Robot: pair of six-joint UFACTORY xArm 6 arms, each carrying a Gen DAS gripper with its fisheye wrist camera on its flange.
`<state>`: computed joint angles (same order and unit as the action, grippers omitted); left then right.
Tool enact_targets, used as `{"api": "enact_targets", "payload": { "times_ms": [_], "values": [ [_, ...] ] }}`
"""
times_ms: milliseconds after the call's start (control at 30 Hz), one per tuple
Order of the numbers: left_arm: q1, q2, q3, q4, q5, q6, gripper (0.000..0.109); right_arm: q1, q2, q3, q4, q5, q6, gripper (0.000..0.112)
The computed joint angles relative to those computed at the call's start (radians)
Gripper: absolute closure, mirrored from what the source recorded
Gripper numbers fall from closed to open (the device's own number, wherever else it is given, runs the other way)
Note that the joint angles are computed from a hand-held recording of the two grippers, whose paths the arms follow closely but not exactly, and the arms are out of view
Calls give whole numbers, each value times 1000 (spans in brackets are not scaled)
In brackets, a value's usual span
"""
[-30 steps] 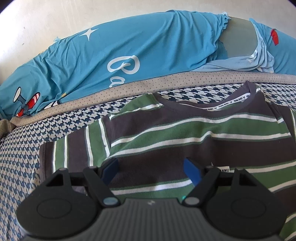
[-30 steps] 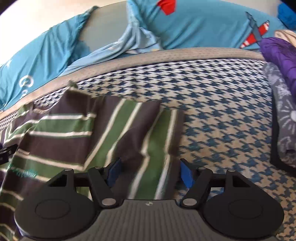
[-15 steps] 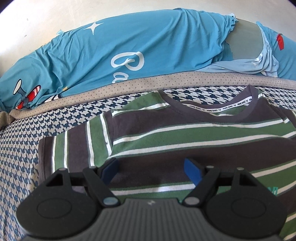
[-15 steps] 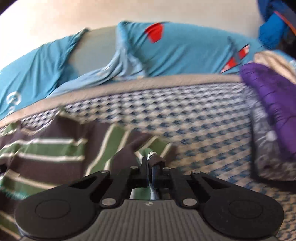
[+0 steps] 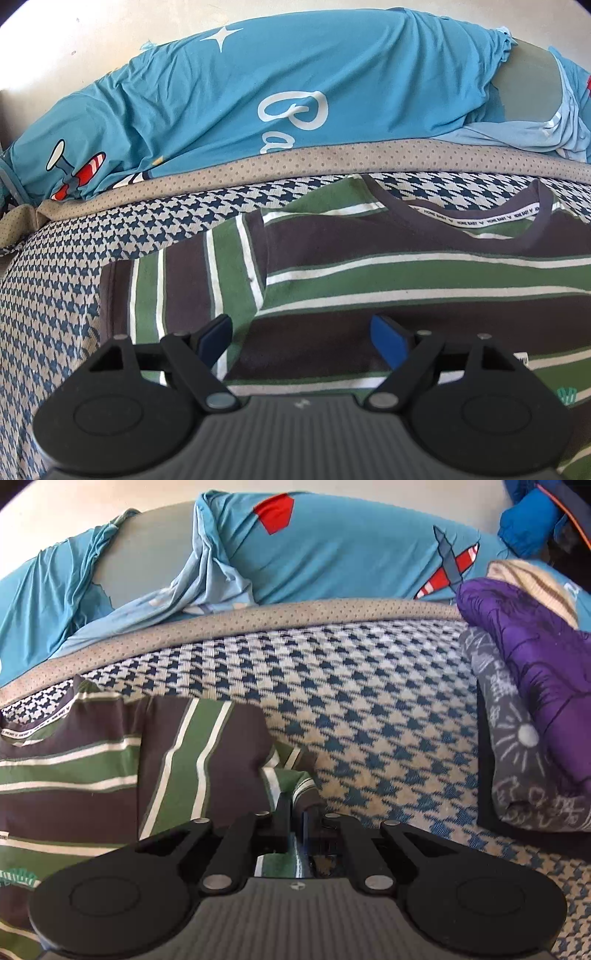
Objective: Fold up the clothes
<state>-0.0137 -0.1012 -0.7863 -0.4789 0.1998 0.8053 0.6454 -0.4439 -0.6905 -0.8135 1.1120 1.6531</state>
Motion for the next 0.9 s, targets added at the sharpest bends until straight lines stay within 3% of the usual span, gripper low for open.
{"api": "enact_targets", "payload": {
  "times_ms": [100, 200, 333, 433, 900],
  "values": [
    [9, 14, -8, 56, -12, -62, 27, 26, 0, -19, -49, 47, 24, 101],
    [20, 26, -23, 85, 2, -107, 27, 54, 44, -65, -81, 142, 27, 87],
    [27, 33, -32, 99, 11, -136, 27, 56, 88, -105, -72, 223, 40, 86],
    [23, 29, -22, 105, -3, -134, 26, 24, 34, -42, -103, 75, 71, 86],
    [40, 53, -59, 86, 17, -138, 23, -81, 183, -84, -313, -306, 146, 86]
  ]
}}
